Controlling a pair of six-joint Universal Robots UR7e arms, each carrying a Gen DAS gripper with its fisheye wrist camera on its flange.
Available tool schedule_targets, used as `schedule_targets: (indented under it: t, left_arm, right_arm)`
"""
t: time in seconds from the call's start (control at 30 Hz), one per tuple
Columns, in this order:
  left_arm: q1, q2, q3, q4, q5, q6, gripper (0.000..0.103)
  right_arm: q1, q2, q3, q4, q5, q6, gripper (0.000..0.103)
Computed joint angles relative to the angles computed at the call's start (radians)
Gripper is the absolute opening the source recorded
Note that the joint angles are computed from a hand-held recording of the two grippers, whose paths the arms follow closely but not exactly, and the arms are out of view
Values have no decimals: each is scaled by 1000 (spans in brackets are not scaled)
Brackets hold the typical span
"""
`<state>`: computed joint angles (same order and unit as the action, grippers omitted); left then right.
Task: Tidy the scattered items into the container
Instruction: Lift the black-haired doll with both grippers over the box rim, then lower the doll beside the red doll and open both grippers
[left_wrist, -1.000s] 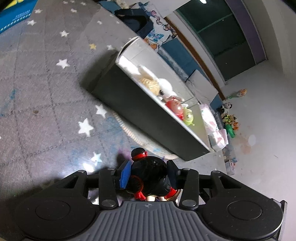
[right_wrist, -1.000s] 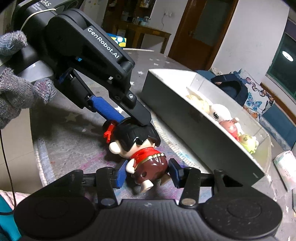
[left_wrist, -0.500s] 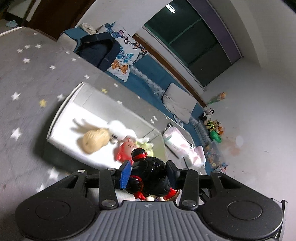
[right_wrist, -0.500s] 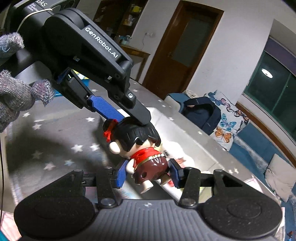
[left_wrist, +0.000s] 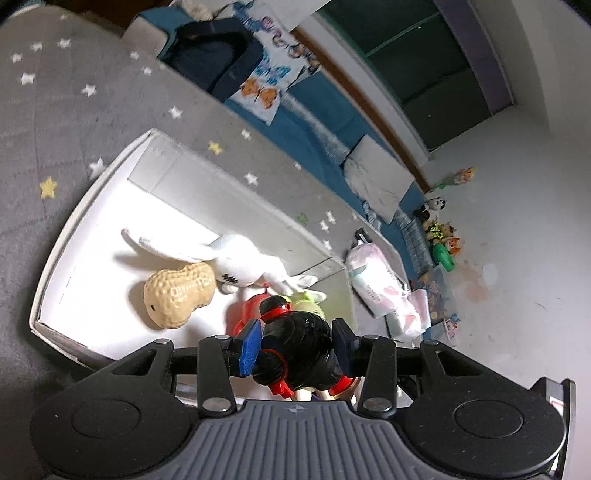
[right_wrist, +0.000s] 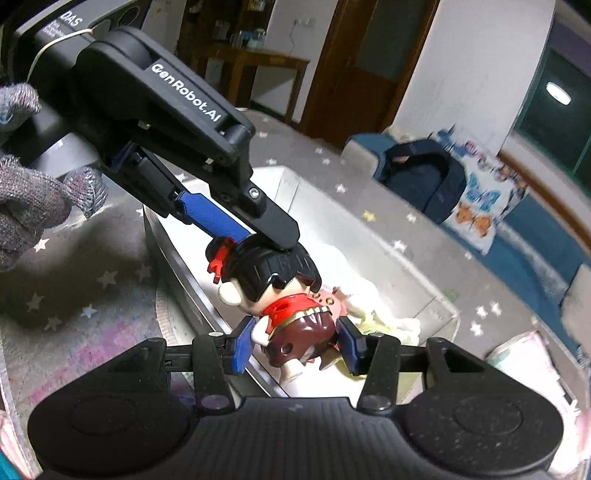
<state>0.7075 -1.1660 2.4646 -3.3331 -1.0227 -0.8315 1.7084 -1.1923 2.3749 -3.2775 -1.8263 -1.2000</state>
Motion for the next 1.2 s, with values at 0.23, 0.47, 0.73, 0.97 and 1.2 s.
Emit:
schedule_targets:
  t: [0.23, 0.47, 0.73, 0.97, 1.2]
  left_arm:
    - [42, -2, -25, 55, -27, -22, 45]
    - [65, -9, -44, 118, -32, -50, 45]
    - [85, -1, -69, 163, -40, -50, 44]
    - [96, 4, -97, 223, -34, -34, 45]
    - [109, 12, -111, 263, -37, -27, 44]
  right_arm:
    - [-14, -3, -75, 189, -10, 49, 48]
    - [-23, -1, -165, 400, -8, 122, 48]
    - [-44, 4, -251, 595, 21, 210, 48]
    - [-65, 25, -314, 710, 39, 291, 48]
    - [-58, 33, -328, 746, 20, 306, 48]
